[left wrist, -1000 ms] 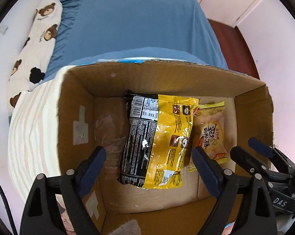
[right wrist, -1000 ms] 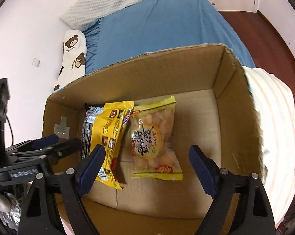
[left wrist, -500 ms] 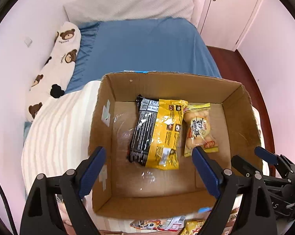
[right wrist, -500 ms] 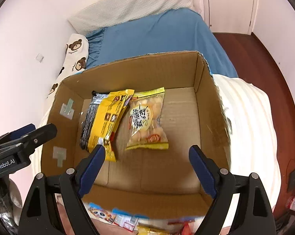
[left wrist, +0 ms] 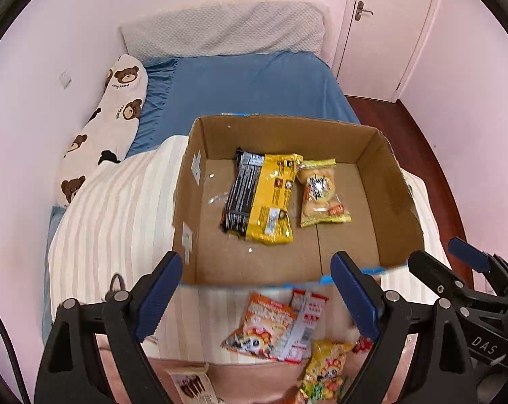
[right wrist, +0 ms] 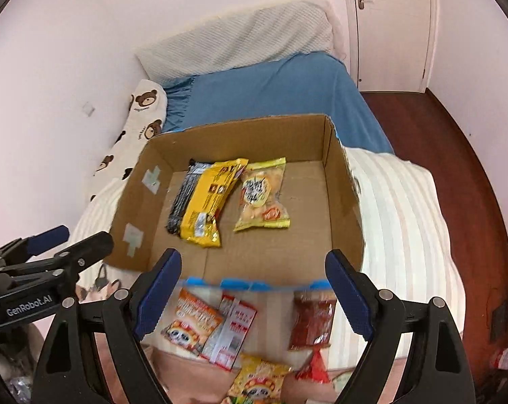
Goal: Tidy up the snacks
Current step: 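Move both tools back toward the remaining snacks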
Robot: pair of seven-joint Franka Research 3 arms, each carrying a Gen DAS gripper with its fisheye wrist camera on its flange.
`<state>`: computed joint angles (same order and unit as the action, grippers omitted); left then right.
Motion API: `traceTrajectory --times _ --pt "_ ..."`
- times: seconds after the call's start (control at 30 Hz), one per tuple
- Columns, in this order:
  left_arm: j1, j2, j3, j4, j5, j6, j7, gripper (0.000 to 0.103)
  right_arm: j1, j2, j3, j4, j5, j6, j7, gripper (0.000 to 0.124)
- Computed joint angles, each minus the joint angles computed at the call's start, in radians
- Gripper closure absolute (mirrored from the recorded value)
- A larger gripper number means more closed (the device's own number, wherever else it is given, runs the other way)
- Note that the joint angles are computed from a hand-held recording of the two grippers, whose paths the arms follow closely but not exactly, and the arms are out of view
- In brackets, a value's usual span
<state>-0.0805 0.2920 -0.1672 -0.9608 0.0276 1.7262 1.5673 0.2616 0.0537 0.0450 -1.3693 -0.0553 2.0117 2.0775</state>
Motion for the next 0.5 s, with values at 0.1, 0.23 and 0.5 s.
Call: traceTrajectory --times 0.1,0.23,0.5 --pt "0.020 -0.093 0.004 -0.138 -0.027 0.042 -0.012 0.013 -0.001 -0.066 0.005 -0.079 0.020 -0.001 0.027 0.034" --pt "0.048 -0.226 0.026 -0.354 -0.070 0.082 -0.043 0.013 -0.011 -0.153 0.014 -0.213 0.083 -0.009 0.062 0.034" --pt "0.095 -0.410 0.087 -0.698 -0.083 0.037 -0.065 0.013 -0.026 -0.285 0.026 -0.502 0.262 -0.010 0.126 0.034"
